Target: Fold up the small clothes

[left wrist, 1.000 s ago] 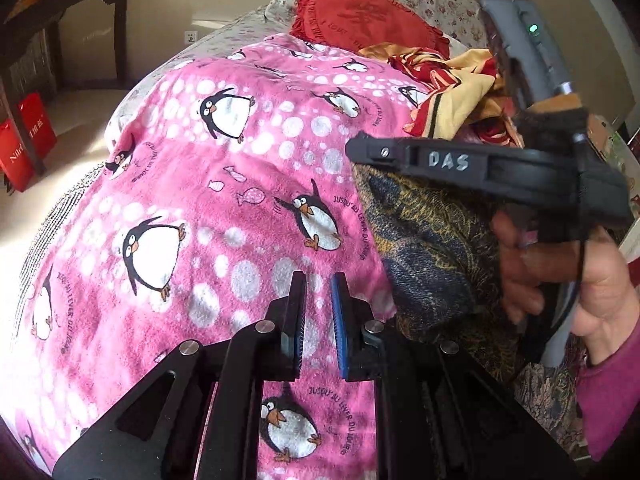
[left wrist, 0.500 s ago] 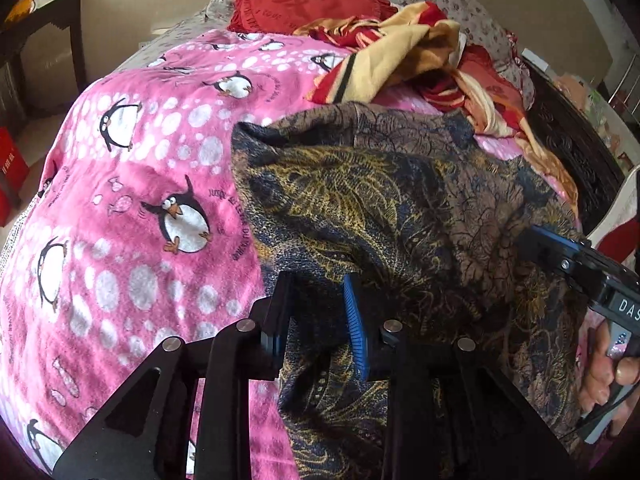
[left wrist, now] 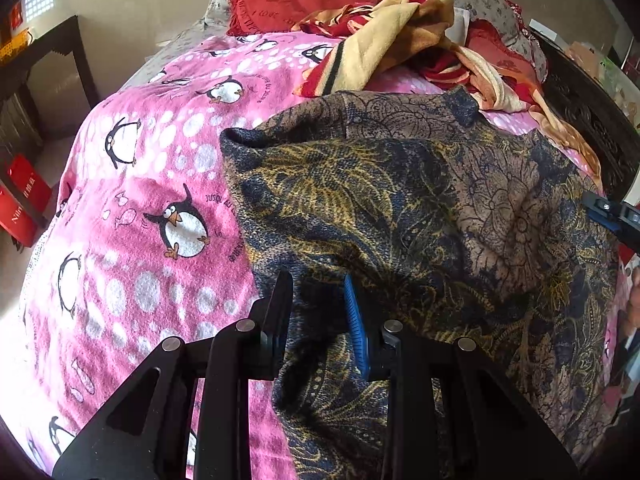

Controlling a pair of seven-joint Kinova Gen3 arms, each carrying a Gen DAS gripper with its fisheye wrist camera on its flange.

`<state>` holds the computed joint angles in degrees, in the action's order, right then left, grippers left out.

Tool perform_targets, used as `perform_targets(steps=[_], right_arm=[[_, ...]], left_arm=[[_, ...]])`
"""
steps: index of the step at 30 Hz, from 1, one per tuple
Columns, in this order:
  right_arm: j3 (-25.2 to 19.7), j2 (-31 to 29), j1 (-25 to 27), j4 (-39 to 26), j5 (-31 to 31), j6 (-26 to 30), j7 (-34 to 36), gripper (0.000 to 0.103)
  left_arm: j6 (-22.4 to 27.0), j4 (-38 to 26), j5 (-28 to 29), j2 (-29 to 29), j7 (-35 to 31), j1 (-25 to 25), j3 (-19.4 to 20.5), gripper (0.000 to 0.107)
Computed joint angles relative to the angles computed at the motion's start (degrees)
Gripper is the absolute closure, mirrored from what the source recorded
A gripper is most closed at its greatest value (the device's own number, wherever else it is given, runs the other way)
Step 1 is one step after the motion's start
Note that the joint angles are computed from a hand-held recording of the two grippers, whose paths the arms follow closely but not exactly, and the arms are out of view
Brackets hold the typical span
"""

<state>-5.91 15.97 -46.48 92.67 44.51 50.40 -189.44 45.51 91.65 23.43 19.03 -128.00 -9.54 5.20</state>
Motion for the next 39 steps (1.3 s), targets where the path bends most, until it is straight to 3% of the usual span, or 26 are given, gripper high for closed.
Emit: perform_targets(steps=[2, 3, 4, 5, 8, 11, 13, 16, 19, 21, 22, 23, 26, 28, 30, 33, 35, 39], right_arm=[[-2.03, 2.68, 3.31, -2.62, -1.87, 1.5, 4.66, 0.073], [-2.38, 2.7, 3.41, -2.81, -2.1, 3.64, 6.72, 0.081], [-2.0, 2.93, 2.45, -3.45, -1.49, 5.97, 7.86, 0.098], [-0.55, 2.63, 0.51, -3.67, -1.11, 7.55, 8.07, 0.103], [3.23, 1.78, -3.88, -3.25, 0.88, 10.58, 6.17, 0.103], [0.22, 0.75, -0.11, -1.26, -0.91, 7.08, 4.33, 0.103], [-1.95, -0.92, 1.48, 1.25, 0.35, 3.96, 0.85, 0.099], [-0.31, 0.34, -0.81, 0.54, 1.12, 5.45, 2.58, 0.058], [-1.48, 2.25, 1.81, -1.04, -0.99, 3.73, 6.65, 0.06], [0.22, 3.57, 0.56, -2.55, -1.79, 4.99, 8.95, 0.077], [0.54, 4.2, 0.01, -3.5, -1.67, 6.55, 9.95, 0.09], [-0.16, 3.82, 0.08, -3.55, -1.04, 7.23, 10.04, 0.095], [1.73, 3.02, -3.51, -3.25, 1.7, 11.49, 6.7, 0.095], [0.76, 3.09, -2.22, -3.01, 0.37, 11.55, 6.2, 0.095], [-0.44, 3.17, -0.08, -2.8, -2.06, 9.72, 7.59, 0.094], [-0.27, 0.78, -2.01, 0.33, -0.08, 6.84, 3.44, 0.078], [0.0, -0.16, -3.76, 2.13, 1.29, 4.9, 2.09, 0.05], [-3.03, 1.96, 0.33, 1.45, -4.27, 2.93, 7.95, 0.05]], left_arm=[[0.07, 0.47, -0.53, -0.91, -0.41, 0.36, 0.1, 0.082], [0.06, 0.82, -0.45, -1.47, -1.13, 0.26, 0.22, 0.082], [-0.05, 1.06, -0.21, -1.89, -1.78, 0.19, 0.3, 0.082], [-0.33, 1.47, 0.09, -2.36, -2.32, 0.12, 0.28, 0.082], [-0.21, 1.54, 0.12, -2.52, -1.96, 0.91, 0.06, 0.082], [0.19, 1.37, -0.26, -2.44, -1.34, 2.22, 0.36, 0.082], [0.08, 1.89, 0.59, -2.73, -1.99, 2.44, 0.79, 0.082], [1.09, 1.75, -0.18, -2.66, -1.46, 3.66, 0.79, 0.082], [1.18, 2.37, -0.1, -3.12, -1.85, 4.24, 0.95, 0.082], [1.21, 2.67, -0.34, -3.42, -2.32, 4.52, 0.89, 0.082], [1.08, 2.84, -0.41, -3.57, -2.64, 4.56, 0.81, 0.082], [0.64, 3.14, -0.49, -3.72, -2.75, 4.65, 0.68, 0.082], [-0.12, 3.2, -1.44, -3.29, -1.14, 5.43, 0.15, 0.082], [0.64, 2.51, -2.08, -2.53, 0.27, 5.83, 0.12, 0.082], [0.62, 2.75, -1.54, -2.5, -0.19, 5.47, 0.56, 0.082], [-0.48, 3.63, -1.65, -2.7, -0.7, 5.8, 0.85, 0.082], [-0.17, 3.33, -2.24, -2.18, -0.03, 6.38, 0.89, 0.082], [-1.08, 3.96, -2.72, -2.01, -0.34, 6.71, 1.26, 0.082]])
